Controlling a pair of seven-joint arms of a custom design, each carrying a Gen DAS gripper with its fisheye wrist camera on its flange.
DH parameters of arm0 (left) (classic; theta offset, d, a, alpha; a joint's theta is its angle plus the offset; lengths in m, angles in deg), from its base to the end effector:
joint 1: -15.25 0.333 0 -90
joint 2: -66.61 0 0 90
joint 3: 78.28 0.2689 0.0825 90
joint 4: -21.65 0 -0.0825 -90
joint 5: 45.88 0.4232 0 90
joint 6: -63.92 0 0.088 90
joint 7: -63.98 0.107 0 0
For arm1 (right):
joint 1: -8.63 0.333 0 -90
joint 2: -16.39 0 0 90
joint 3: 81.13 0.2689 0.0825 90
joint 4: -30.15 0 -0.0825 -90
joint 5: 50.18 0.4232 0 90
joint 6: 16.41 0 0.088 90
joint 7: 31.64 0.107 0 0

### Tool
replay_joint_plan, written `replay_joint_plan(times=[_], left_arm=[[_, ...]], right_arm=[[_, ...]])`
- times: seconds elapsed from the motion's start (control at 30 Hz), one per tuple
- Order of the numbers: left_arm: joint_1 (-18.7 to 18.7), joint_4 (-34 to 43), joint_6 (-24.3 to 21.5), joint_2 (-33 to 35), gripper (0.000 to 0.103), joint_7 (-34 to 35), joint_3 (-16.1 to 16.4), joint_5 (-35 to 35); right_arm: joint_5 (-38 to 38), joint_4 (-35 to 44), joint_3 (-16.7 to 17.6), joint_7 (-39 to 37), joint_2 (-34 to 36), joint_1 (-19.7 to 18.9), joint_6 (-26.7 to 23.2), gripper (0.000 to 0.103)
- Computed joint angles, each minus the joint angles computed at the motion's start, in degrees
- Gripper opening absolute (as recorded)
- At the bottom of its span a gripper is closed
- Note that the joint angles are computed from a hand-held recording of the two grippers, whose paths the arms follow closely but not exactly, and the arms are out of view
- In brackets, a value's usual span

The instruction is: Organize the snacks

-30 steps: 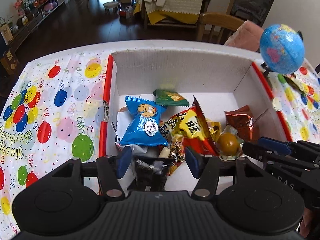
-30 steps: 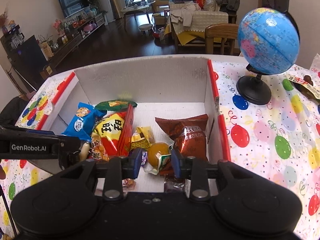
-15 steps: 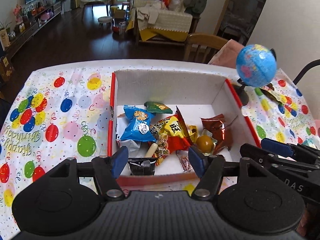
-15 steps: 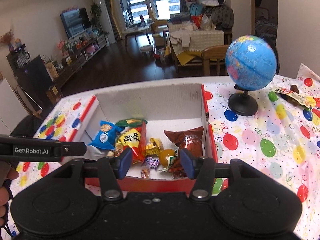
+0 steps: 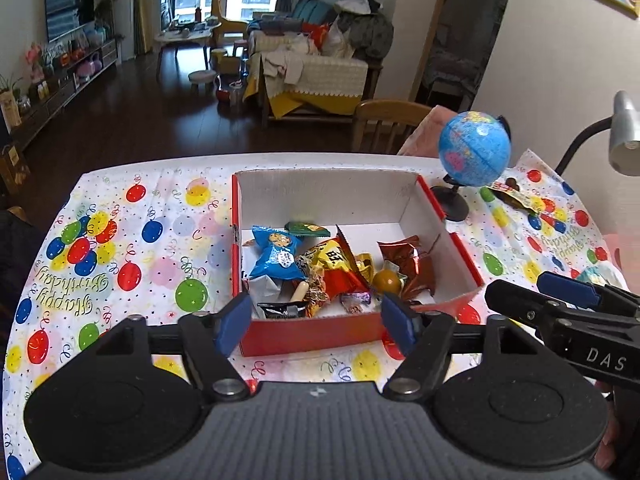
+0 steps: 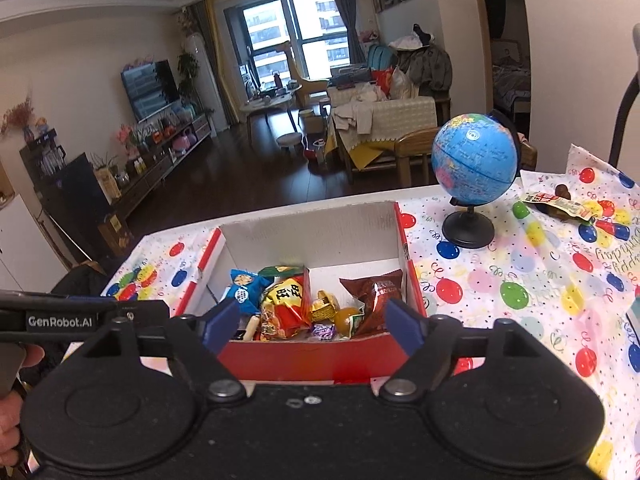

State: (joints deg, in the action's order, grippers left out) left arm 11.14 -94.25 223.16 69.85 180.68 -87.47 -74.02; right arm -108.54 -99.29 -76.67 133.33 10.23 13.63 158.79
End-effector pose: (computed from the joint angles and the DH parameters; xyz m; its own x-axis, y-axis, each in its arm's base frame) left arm 0.6288 -0.1261 0.4333 -0.3377 -0.9321 0.1308 -0.7191 0.1658 -0.6748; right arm 0.5514 0.1603 0.4172 -0.0636 -0.9807 -0.1851 -0.5825 0.1871 -0.7910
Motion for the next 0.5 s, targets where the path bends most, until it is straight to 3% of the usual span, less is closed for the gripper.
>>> replay_joint_plan(times=[0.23,0.5], left_arm=[[-0.6,-5.3,0.8,-5.1,0.077,5.6,0.5,-5.6],[-2.5,-9.7,1.2,-9.6,0.088,14.8,2.3,-14.1]], right_arm=[[-9.5,-1.9,2.5,9.8,-3.7,-1.8,-0.4,0.091],[-13.5,-3.8,3.5,14.6,-6.6,-1.6,-1.8,0.103]])
